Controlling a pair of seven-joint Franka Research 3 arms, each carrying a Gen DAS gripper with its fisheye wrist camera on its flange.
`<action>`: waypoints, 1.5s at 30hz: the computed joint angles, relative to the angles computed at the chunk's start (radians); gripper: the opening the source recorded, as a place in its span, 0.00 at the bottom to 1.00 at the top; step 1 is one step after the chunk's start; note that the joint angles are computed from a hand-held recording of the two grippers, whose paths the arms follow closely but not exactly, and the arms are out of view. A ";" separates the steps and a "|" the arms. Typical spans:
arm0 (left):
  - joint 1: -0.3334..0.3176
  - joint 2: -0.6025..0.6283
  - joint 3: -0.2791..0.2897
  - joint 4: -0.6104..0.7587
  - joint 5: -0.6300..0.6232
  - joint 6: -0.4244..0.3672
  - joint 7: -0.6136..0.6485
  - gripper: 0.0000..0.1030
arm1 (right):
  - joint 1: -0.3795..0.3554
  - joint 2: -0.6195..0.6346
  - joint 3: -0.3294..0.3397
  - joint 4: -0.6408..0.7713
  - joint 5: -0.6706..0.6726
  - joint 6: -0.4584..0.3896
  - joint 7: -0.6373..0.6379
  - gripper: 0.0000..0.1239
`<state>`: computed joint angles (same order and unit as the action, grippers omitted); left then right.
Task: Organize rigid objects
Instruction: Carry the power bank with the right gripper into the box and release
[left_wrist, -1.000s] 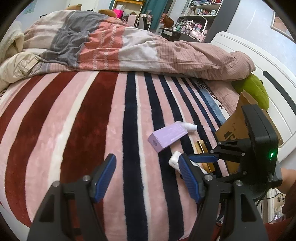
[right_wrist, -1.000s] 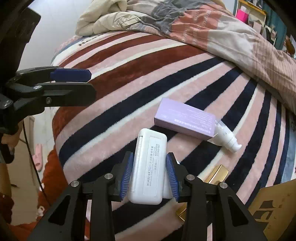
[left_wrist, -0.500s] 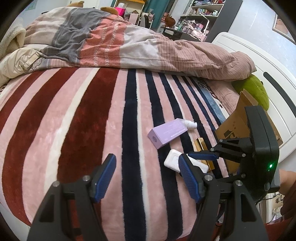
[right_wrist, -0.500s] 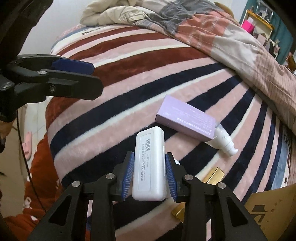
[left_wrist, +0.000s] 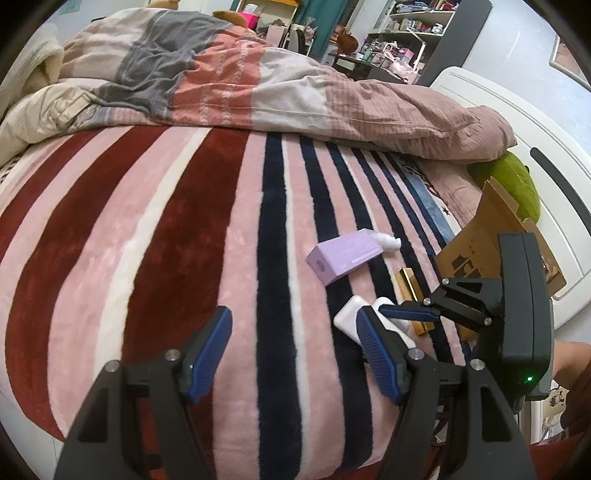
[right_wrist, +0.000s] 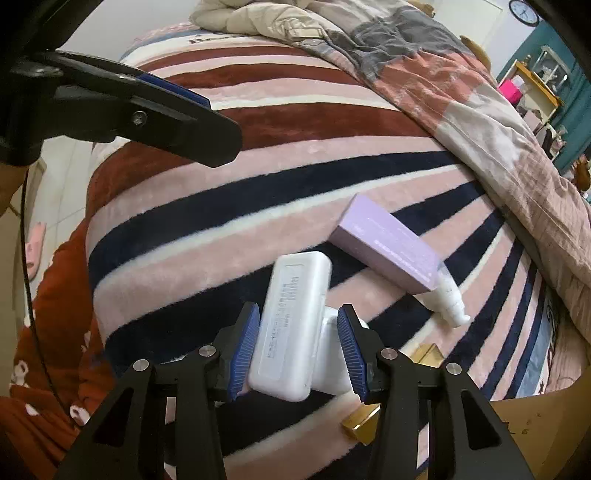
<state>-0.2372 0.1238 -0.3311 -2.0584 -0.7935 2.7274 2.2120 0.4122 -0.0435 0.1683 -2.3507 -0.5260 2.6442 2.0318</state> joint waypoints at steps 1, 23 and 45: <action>0.002 -0.002 0.000 -0.002 -0.005 0.000 0.002 0.64 | 0.005 0.004 0.002 0.001 0.020 0.002 -0.016 0.32; -0.045 0.010 -0.016 0.213 -0.178 -0.241 0.120 0.53 | -0.027 -0.261 0.005 -0.111 0.294 0.201 -0.179 0.26; -0.355 0.532 -0.104 1.017 0.489 -0.604 -0.339 0.41 | -0.263 -0.803 -0.079 -0.424 0.628 -0.008 -0.289 0.25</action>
<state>-0.5918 0.6556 -0.4356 -1.0414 -0.3044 2.1235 1.8732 0.1488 -0.8465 0.0889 -2.7746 0.1023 2.6364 1.7425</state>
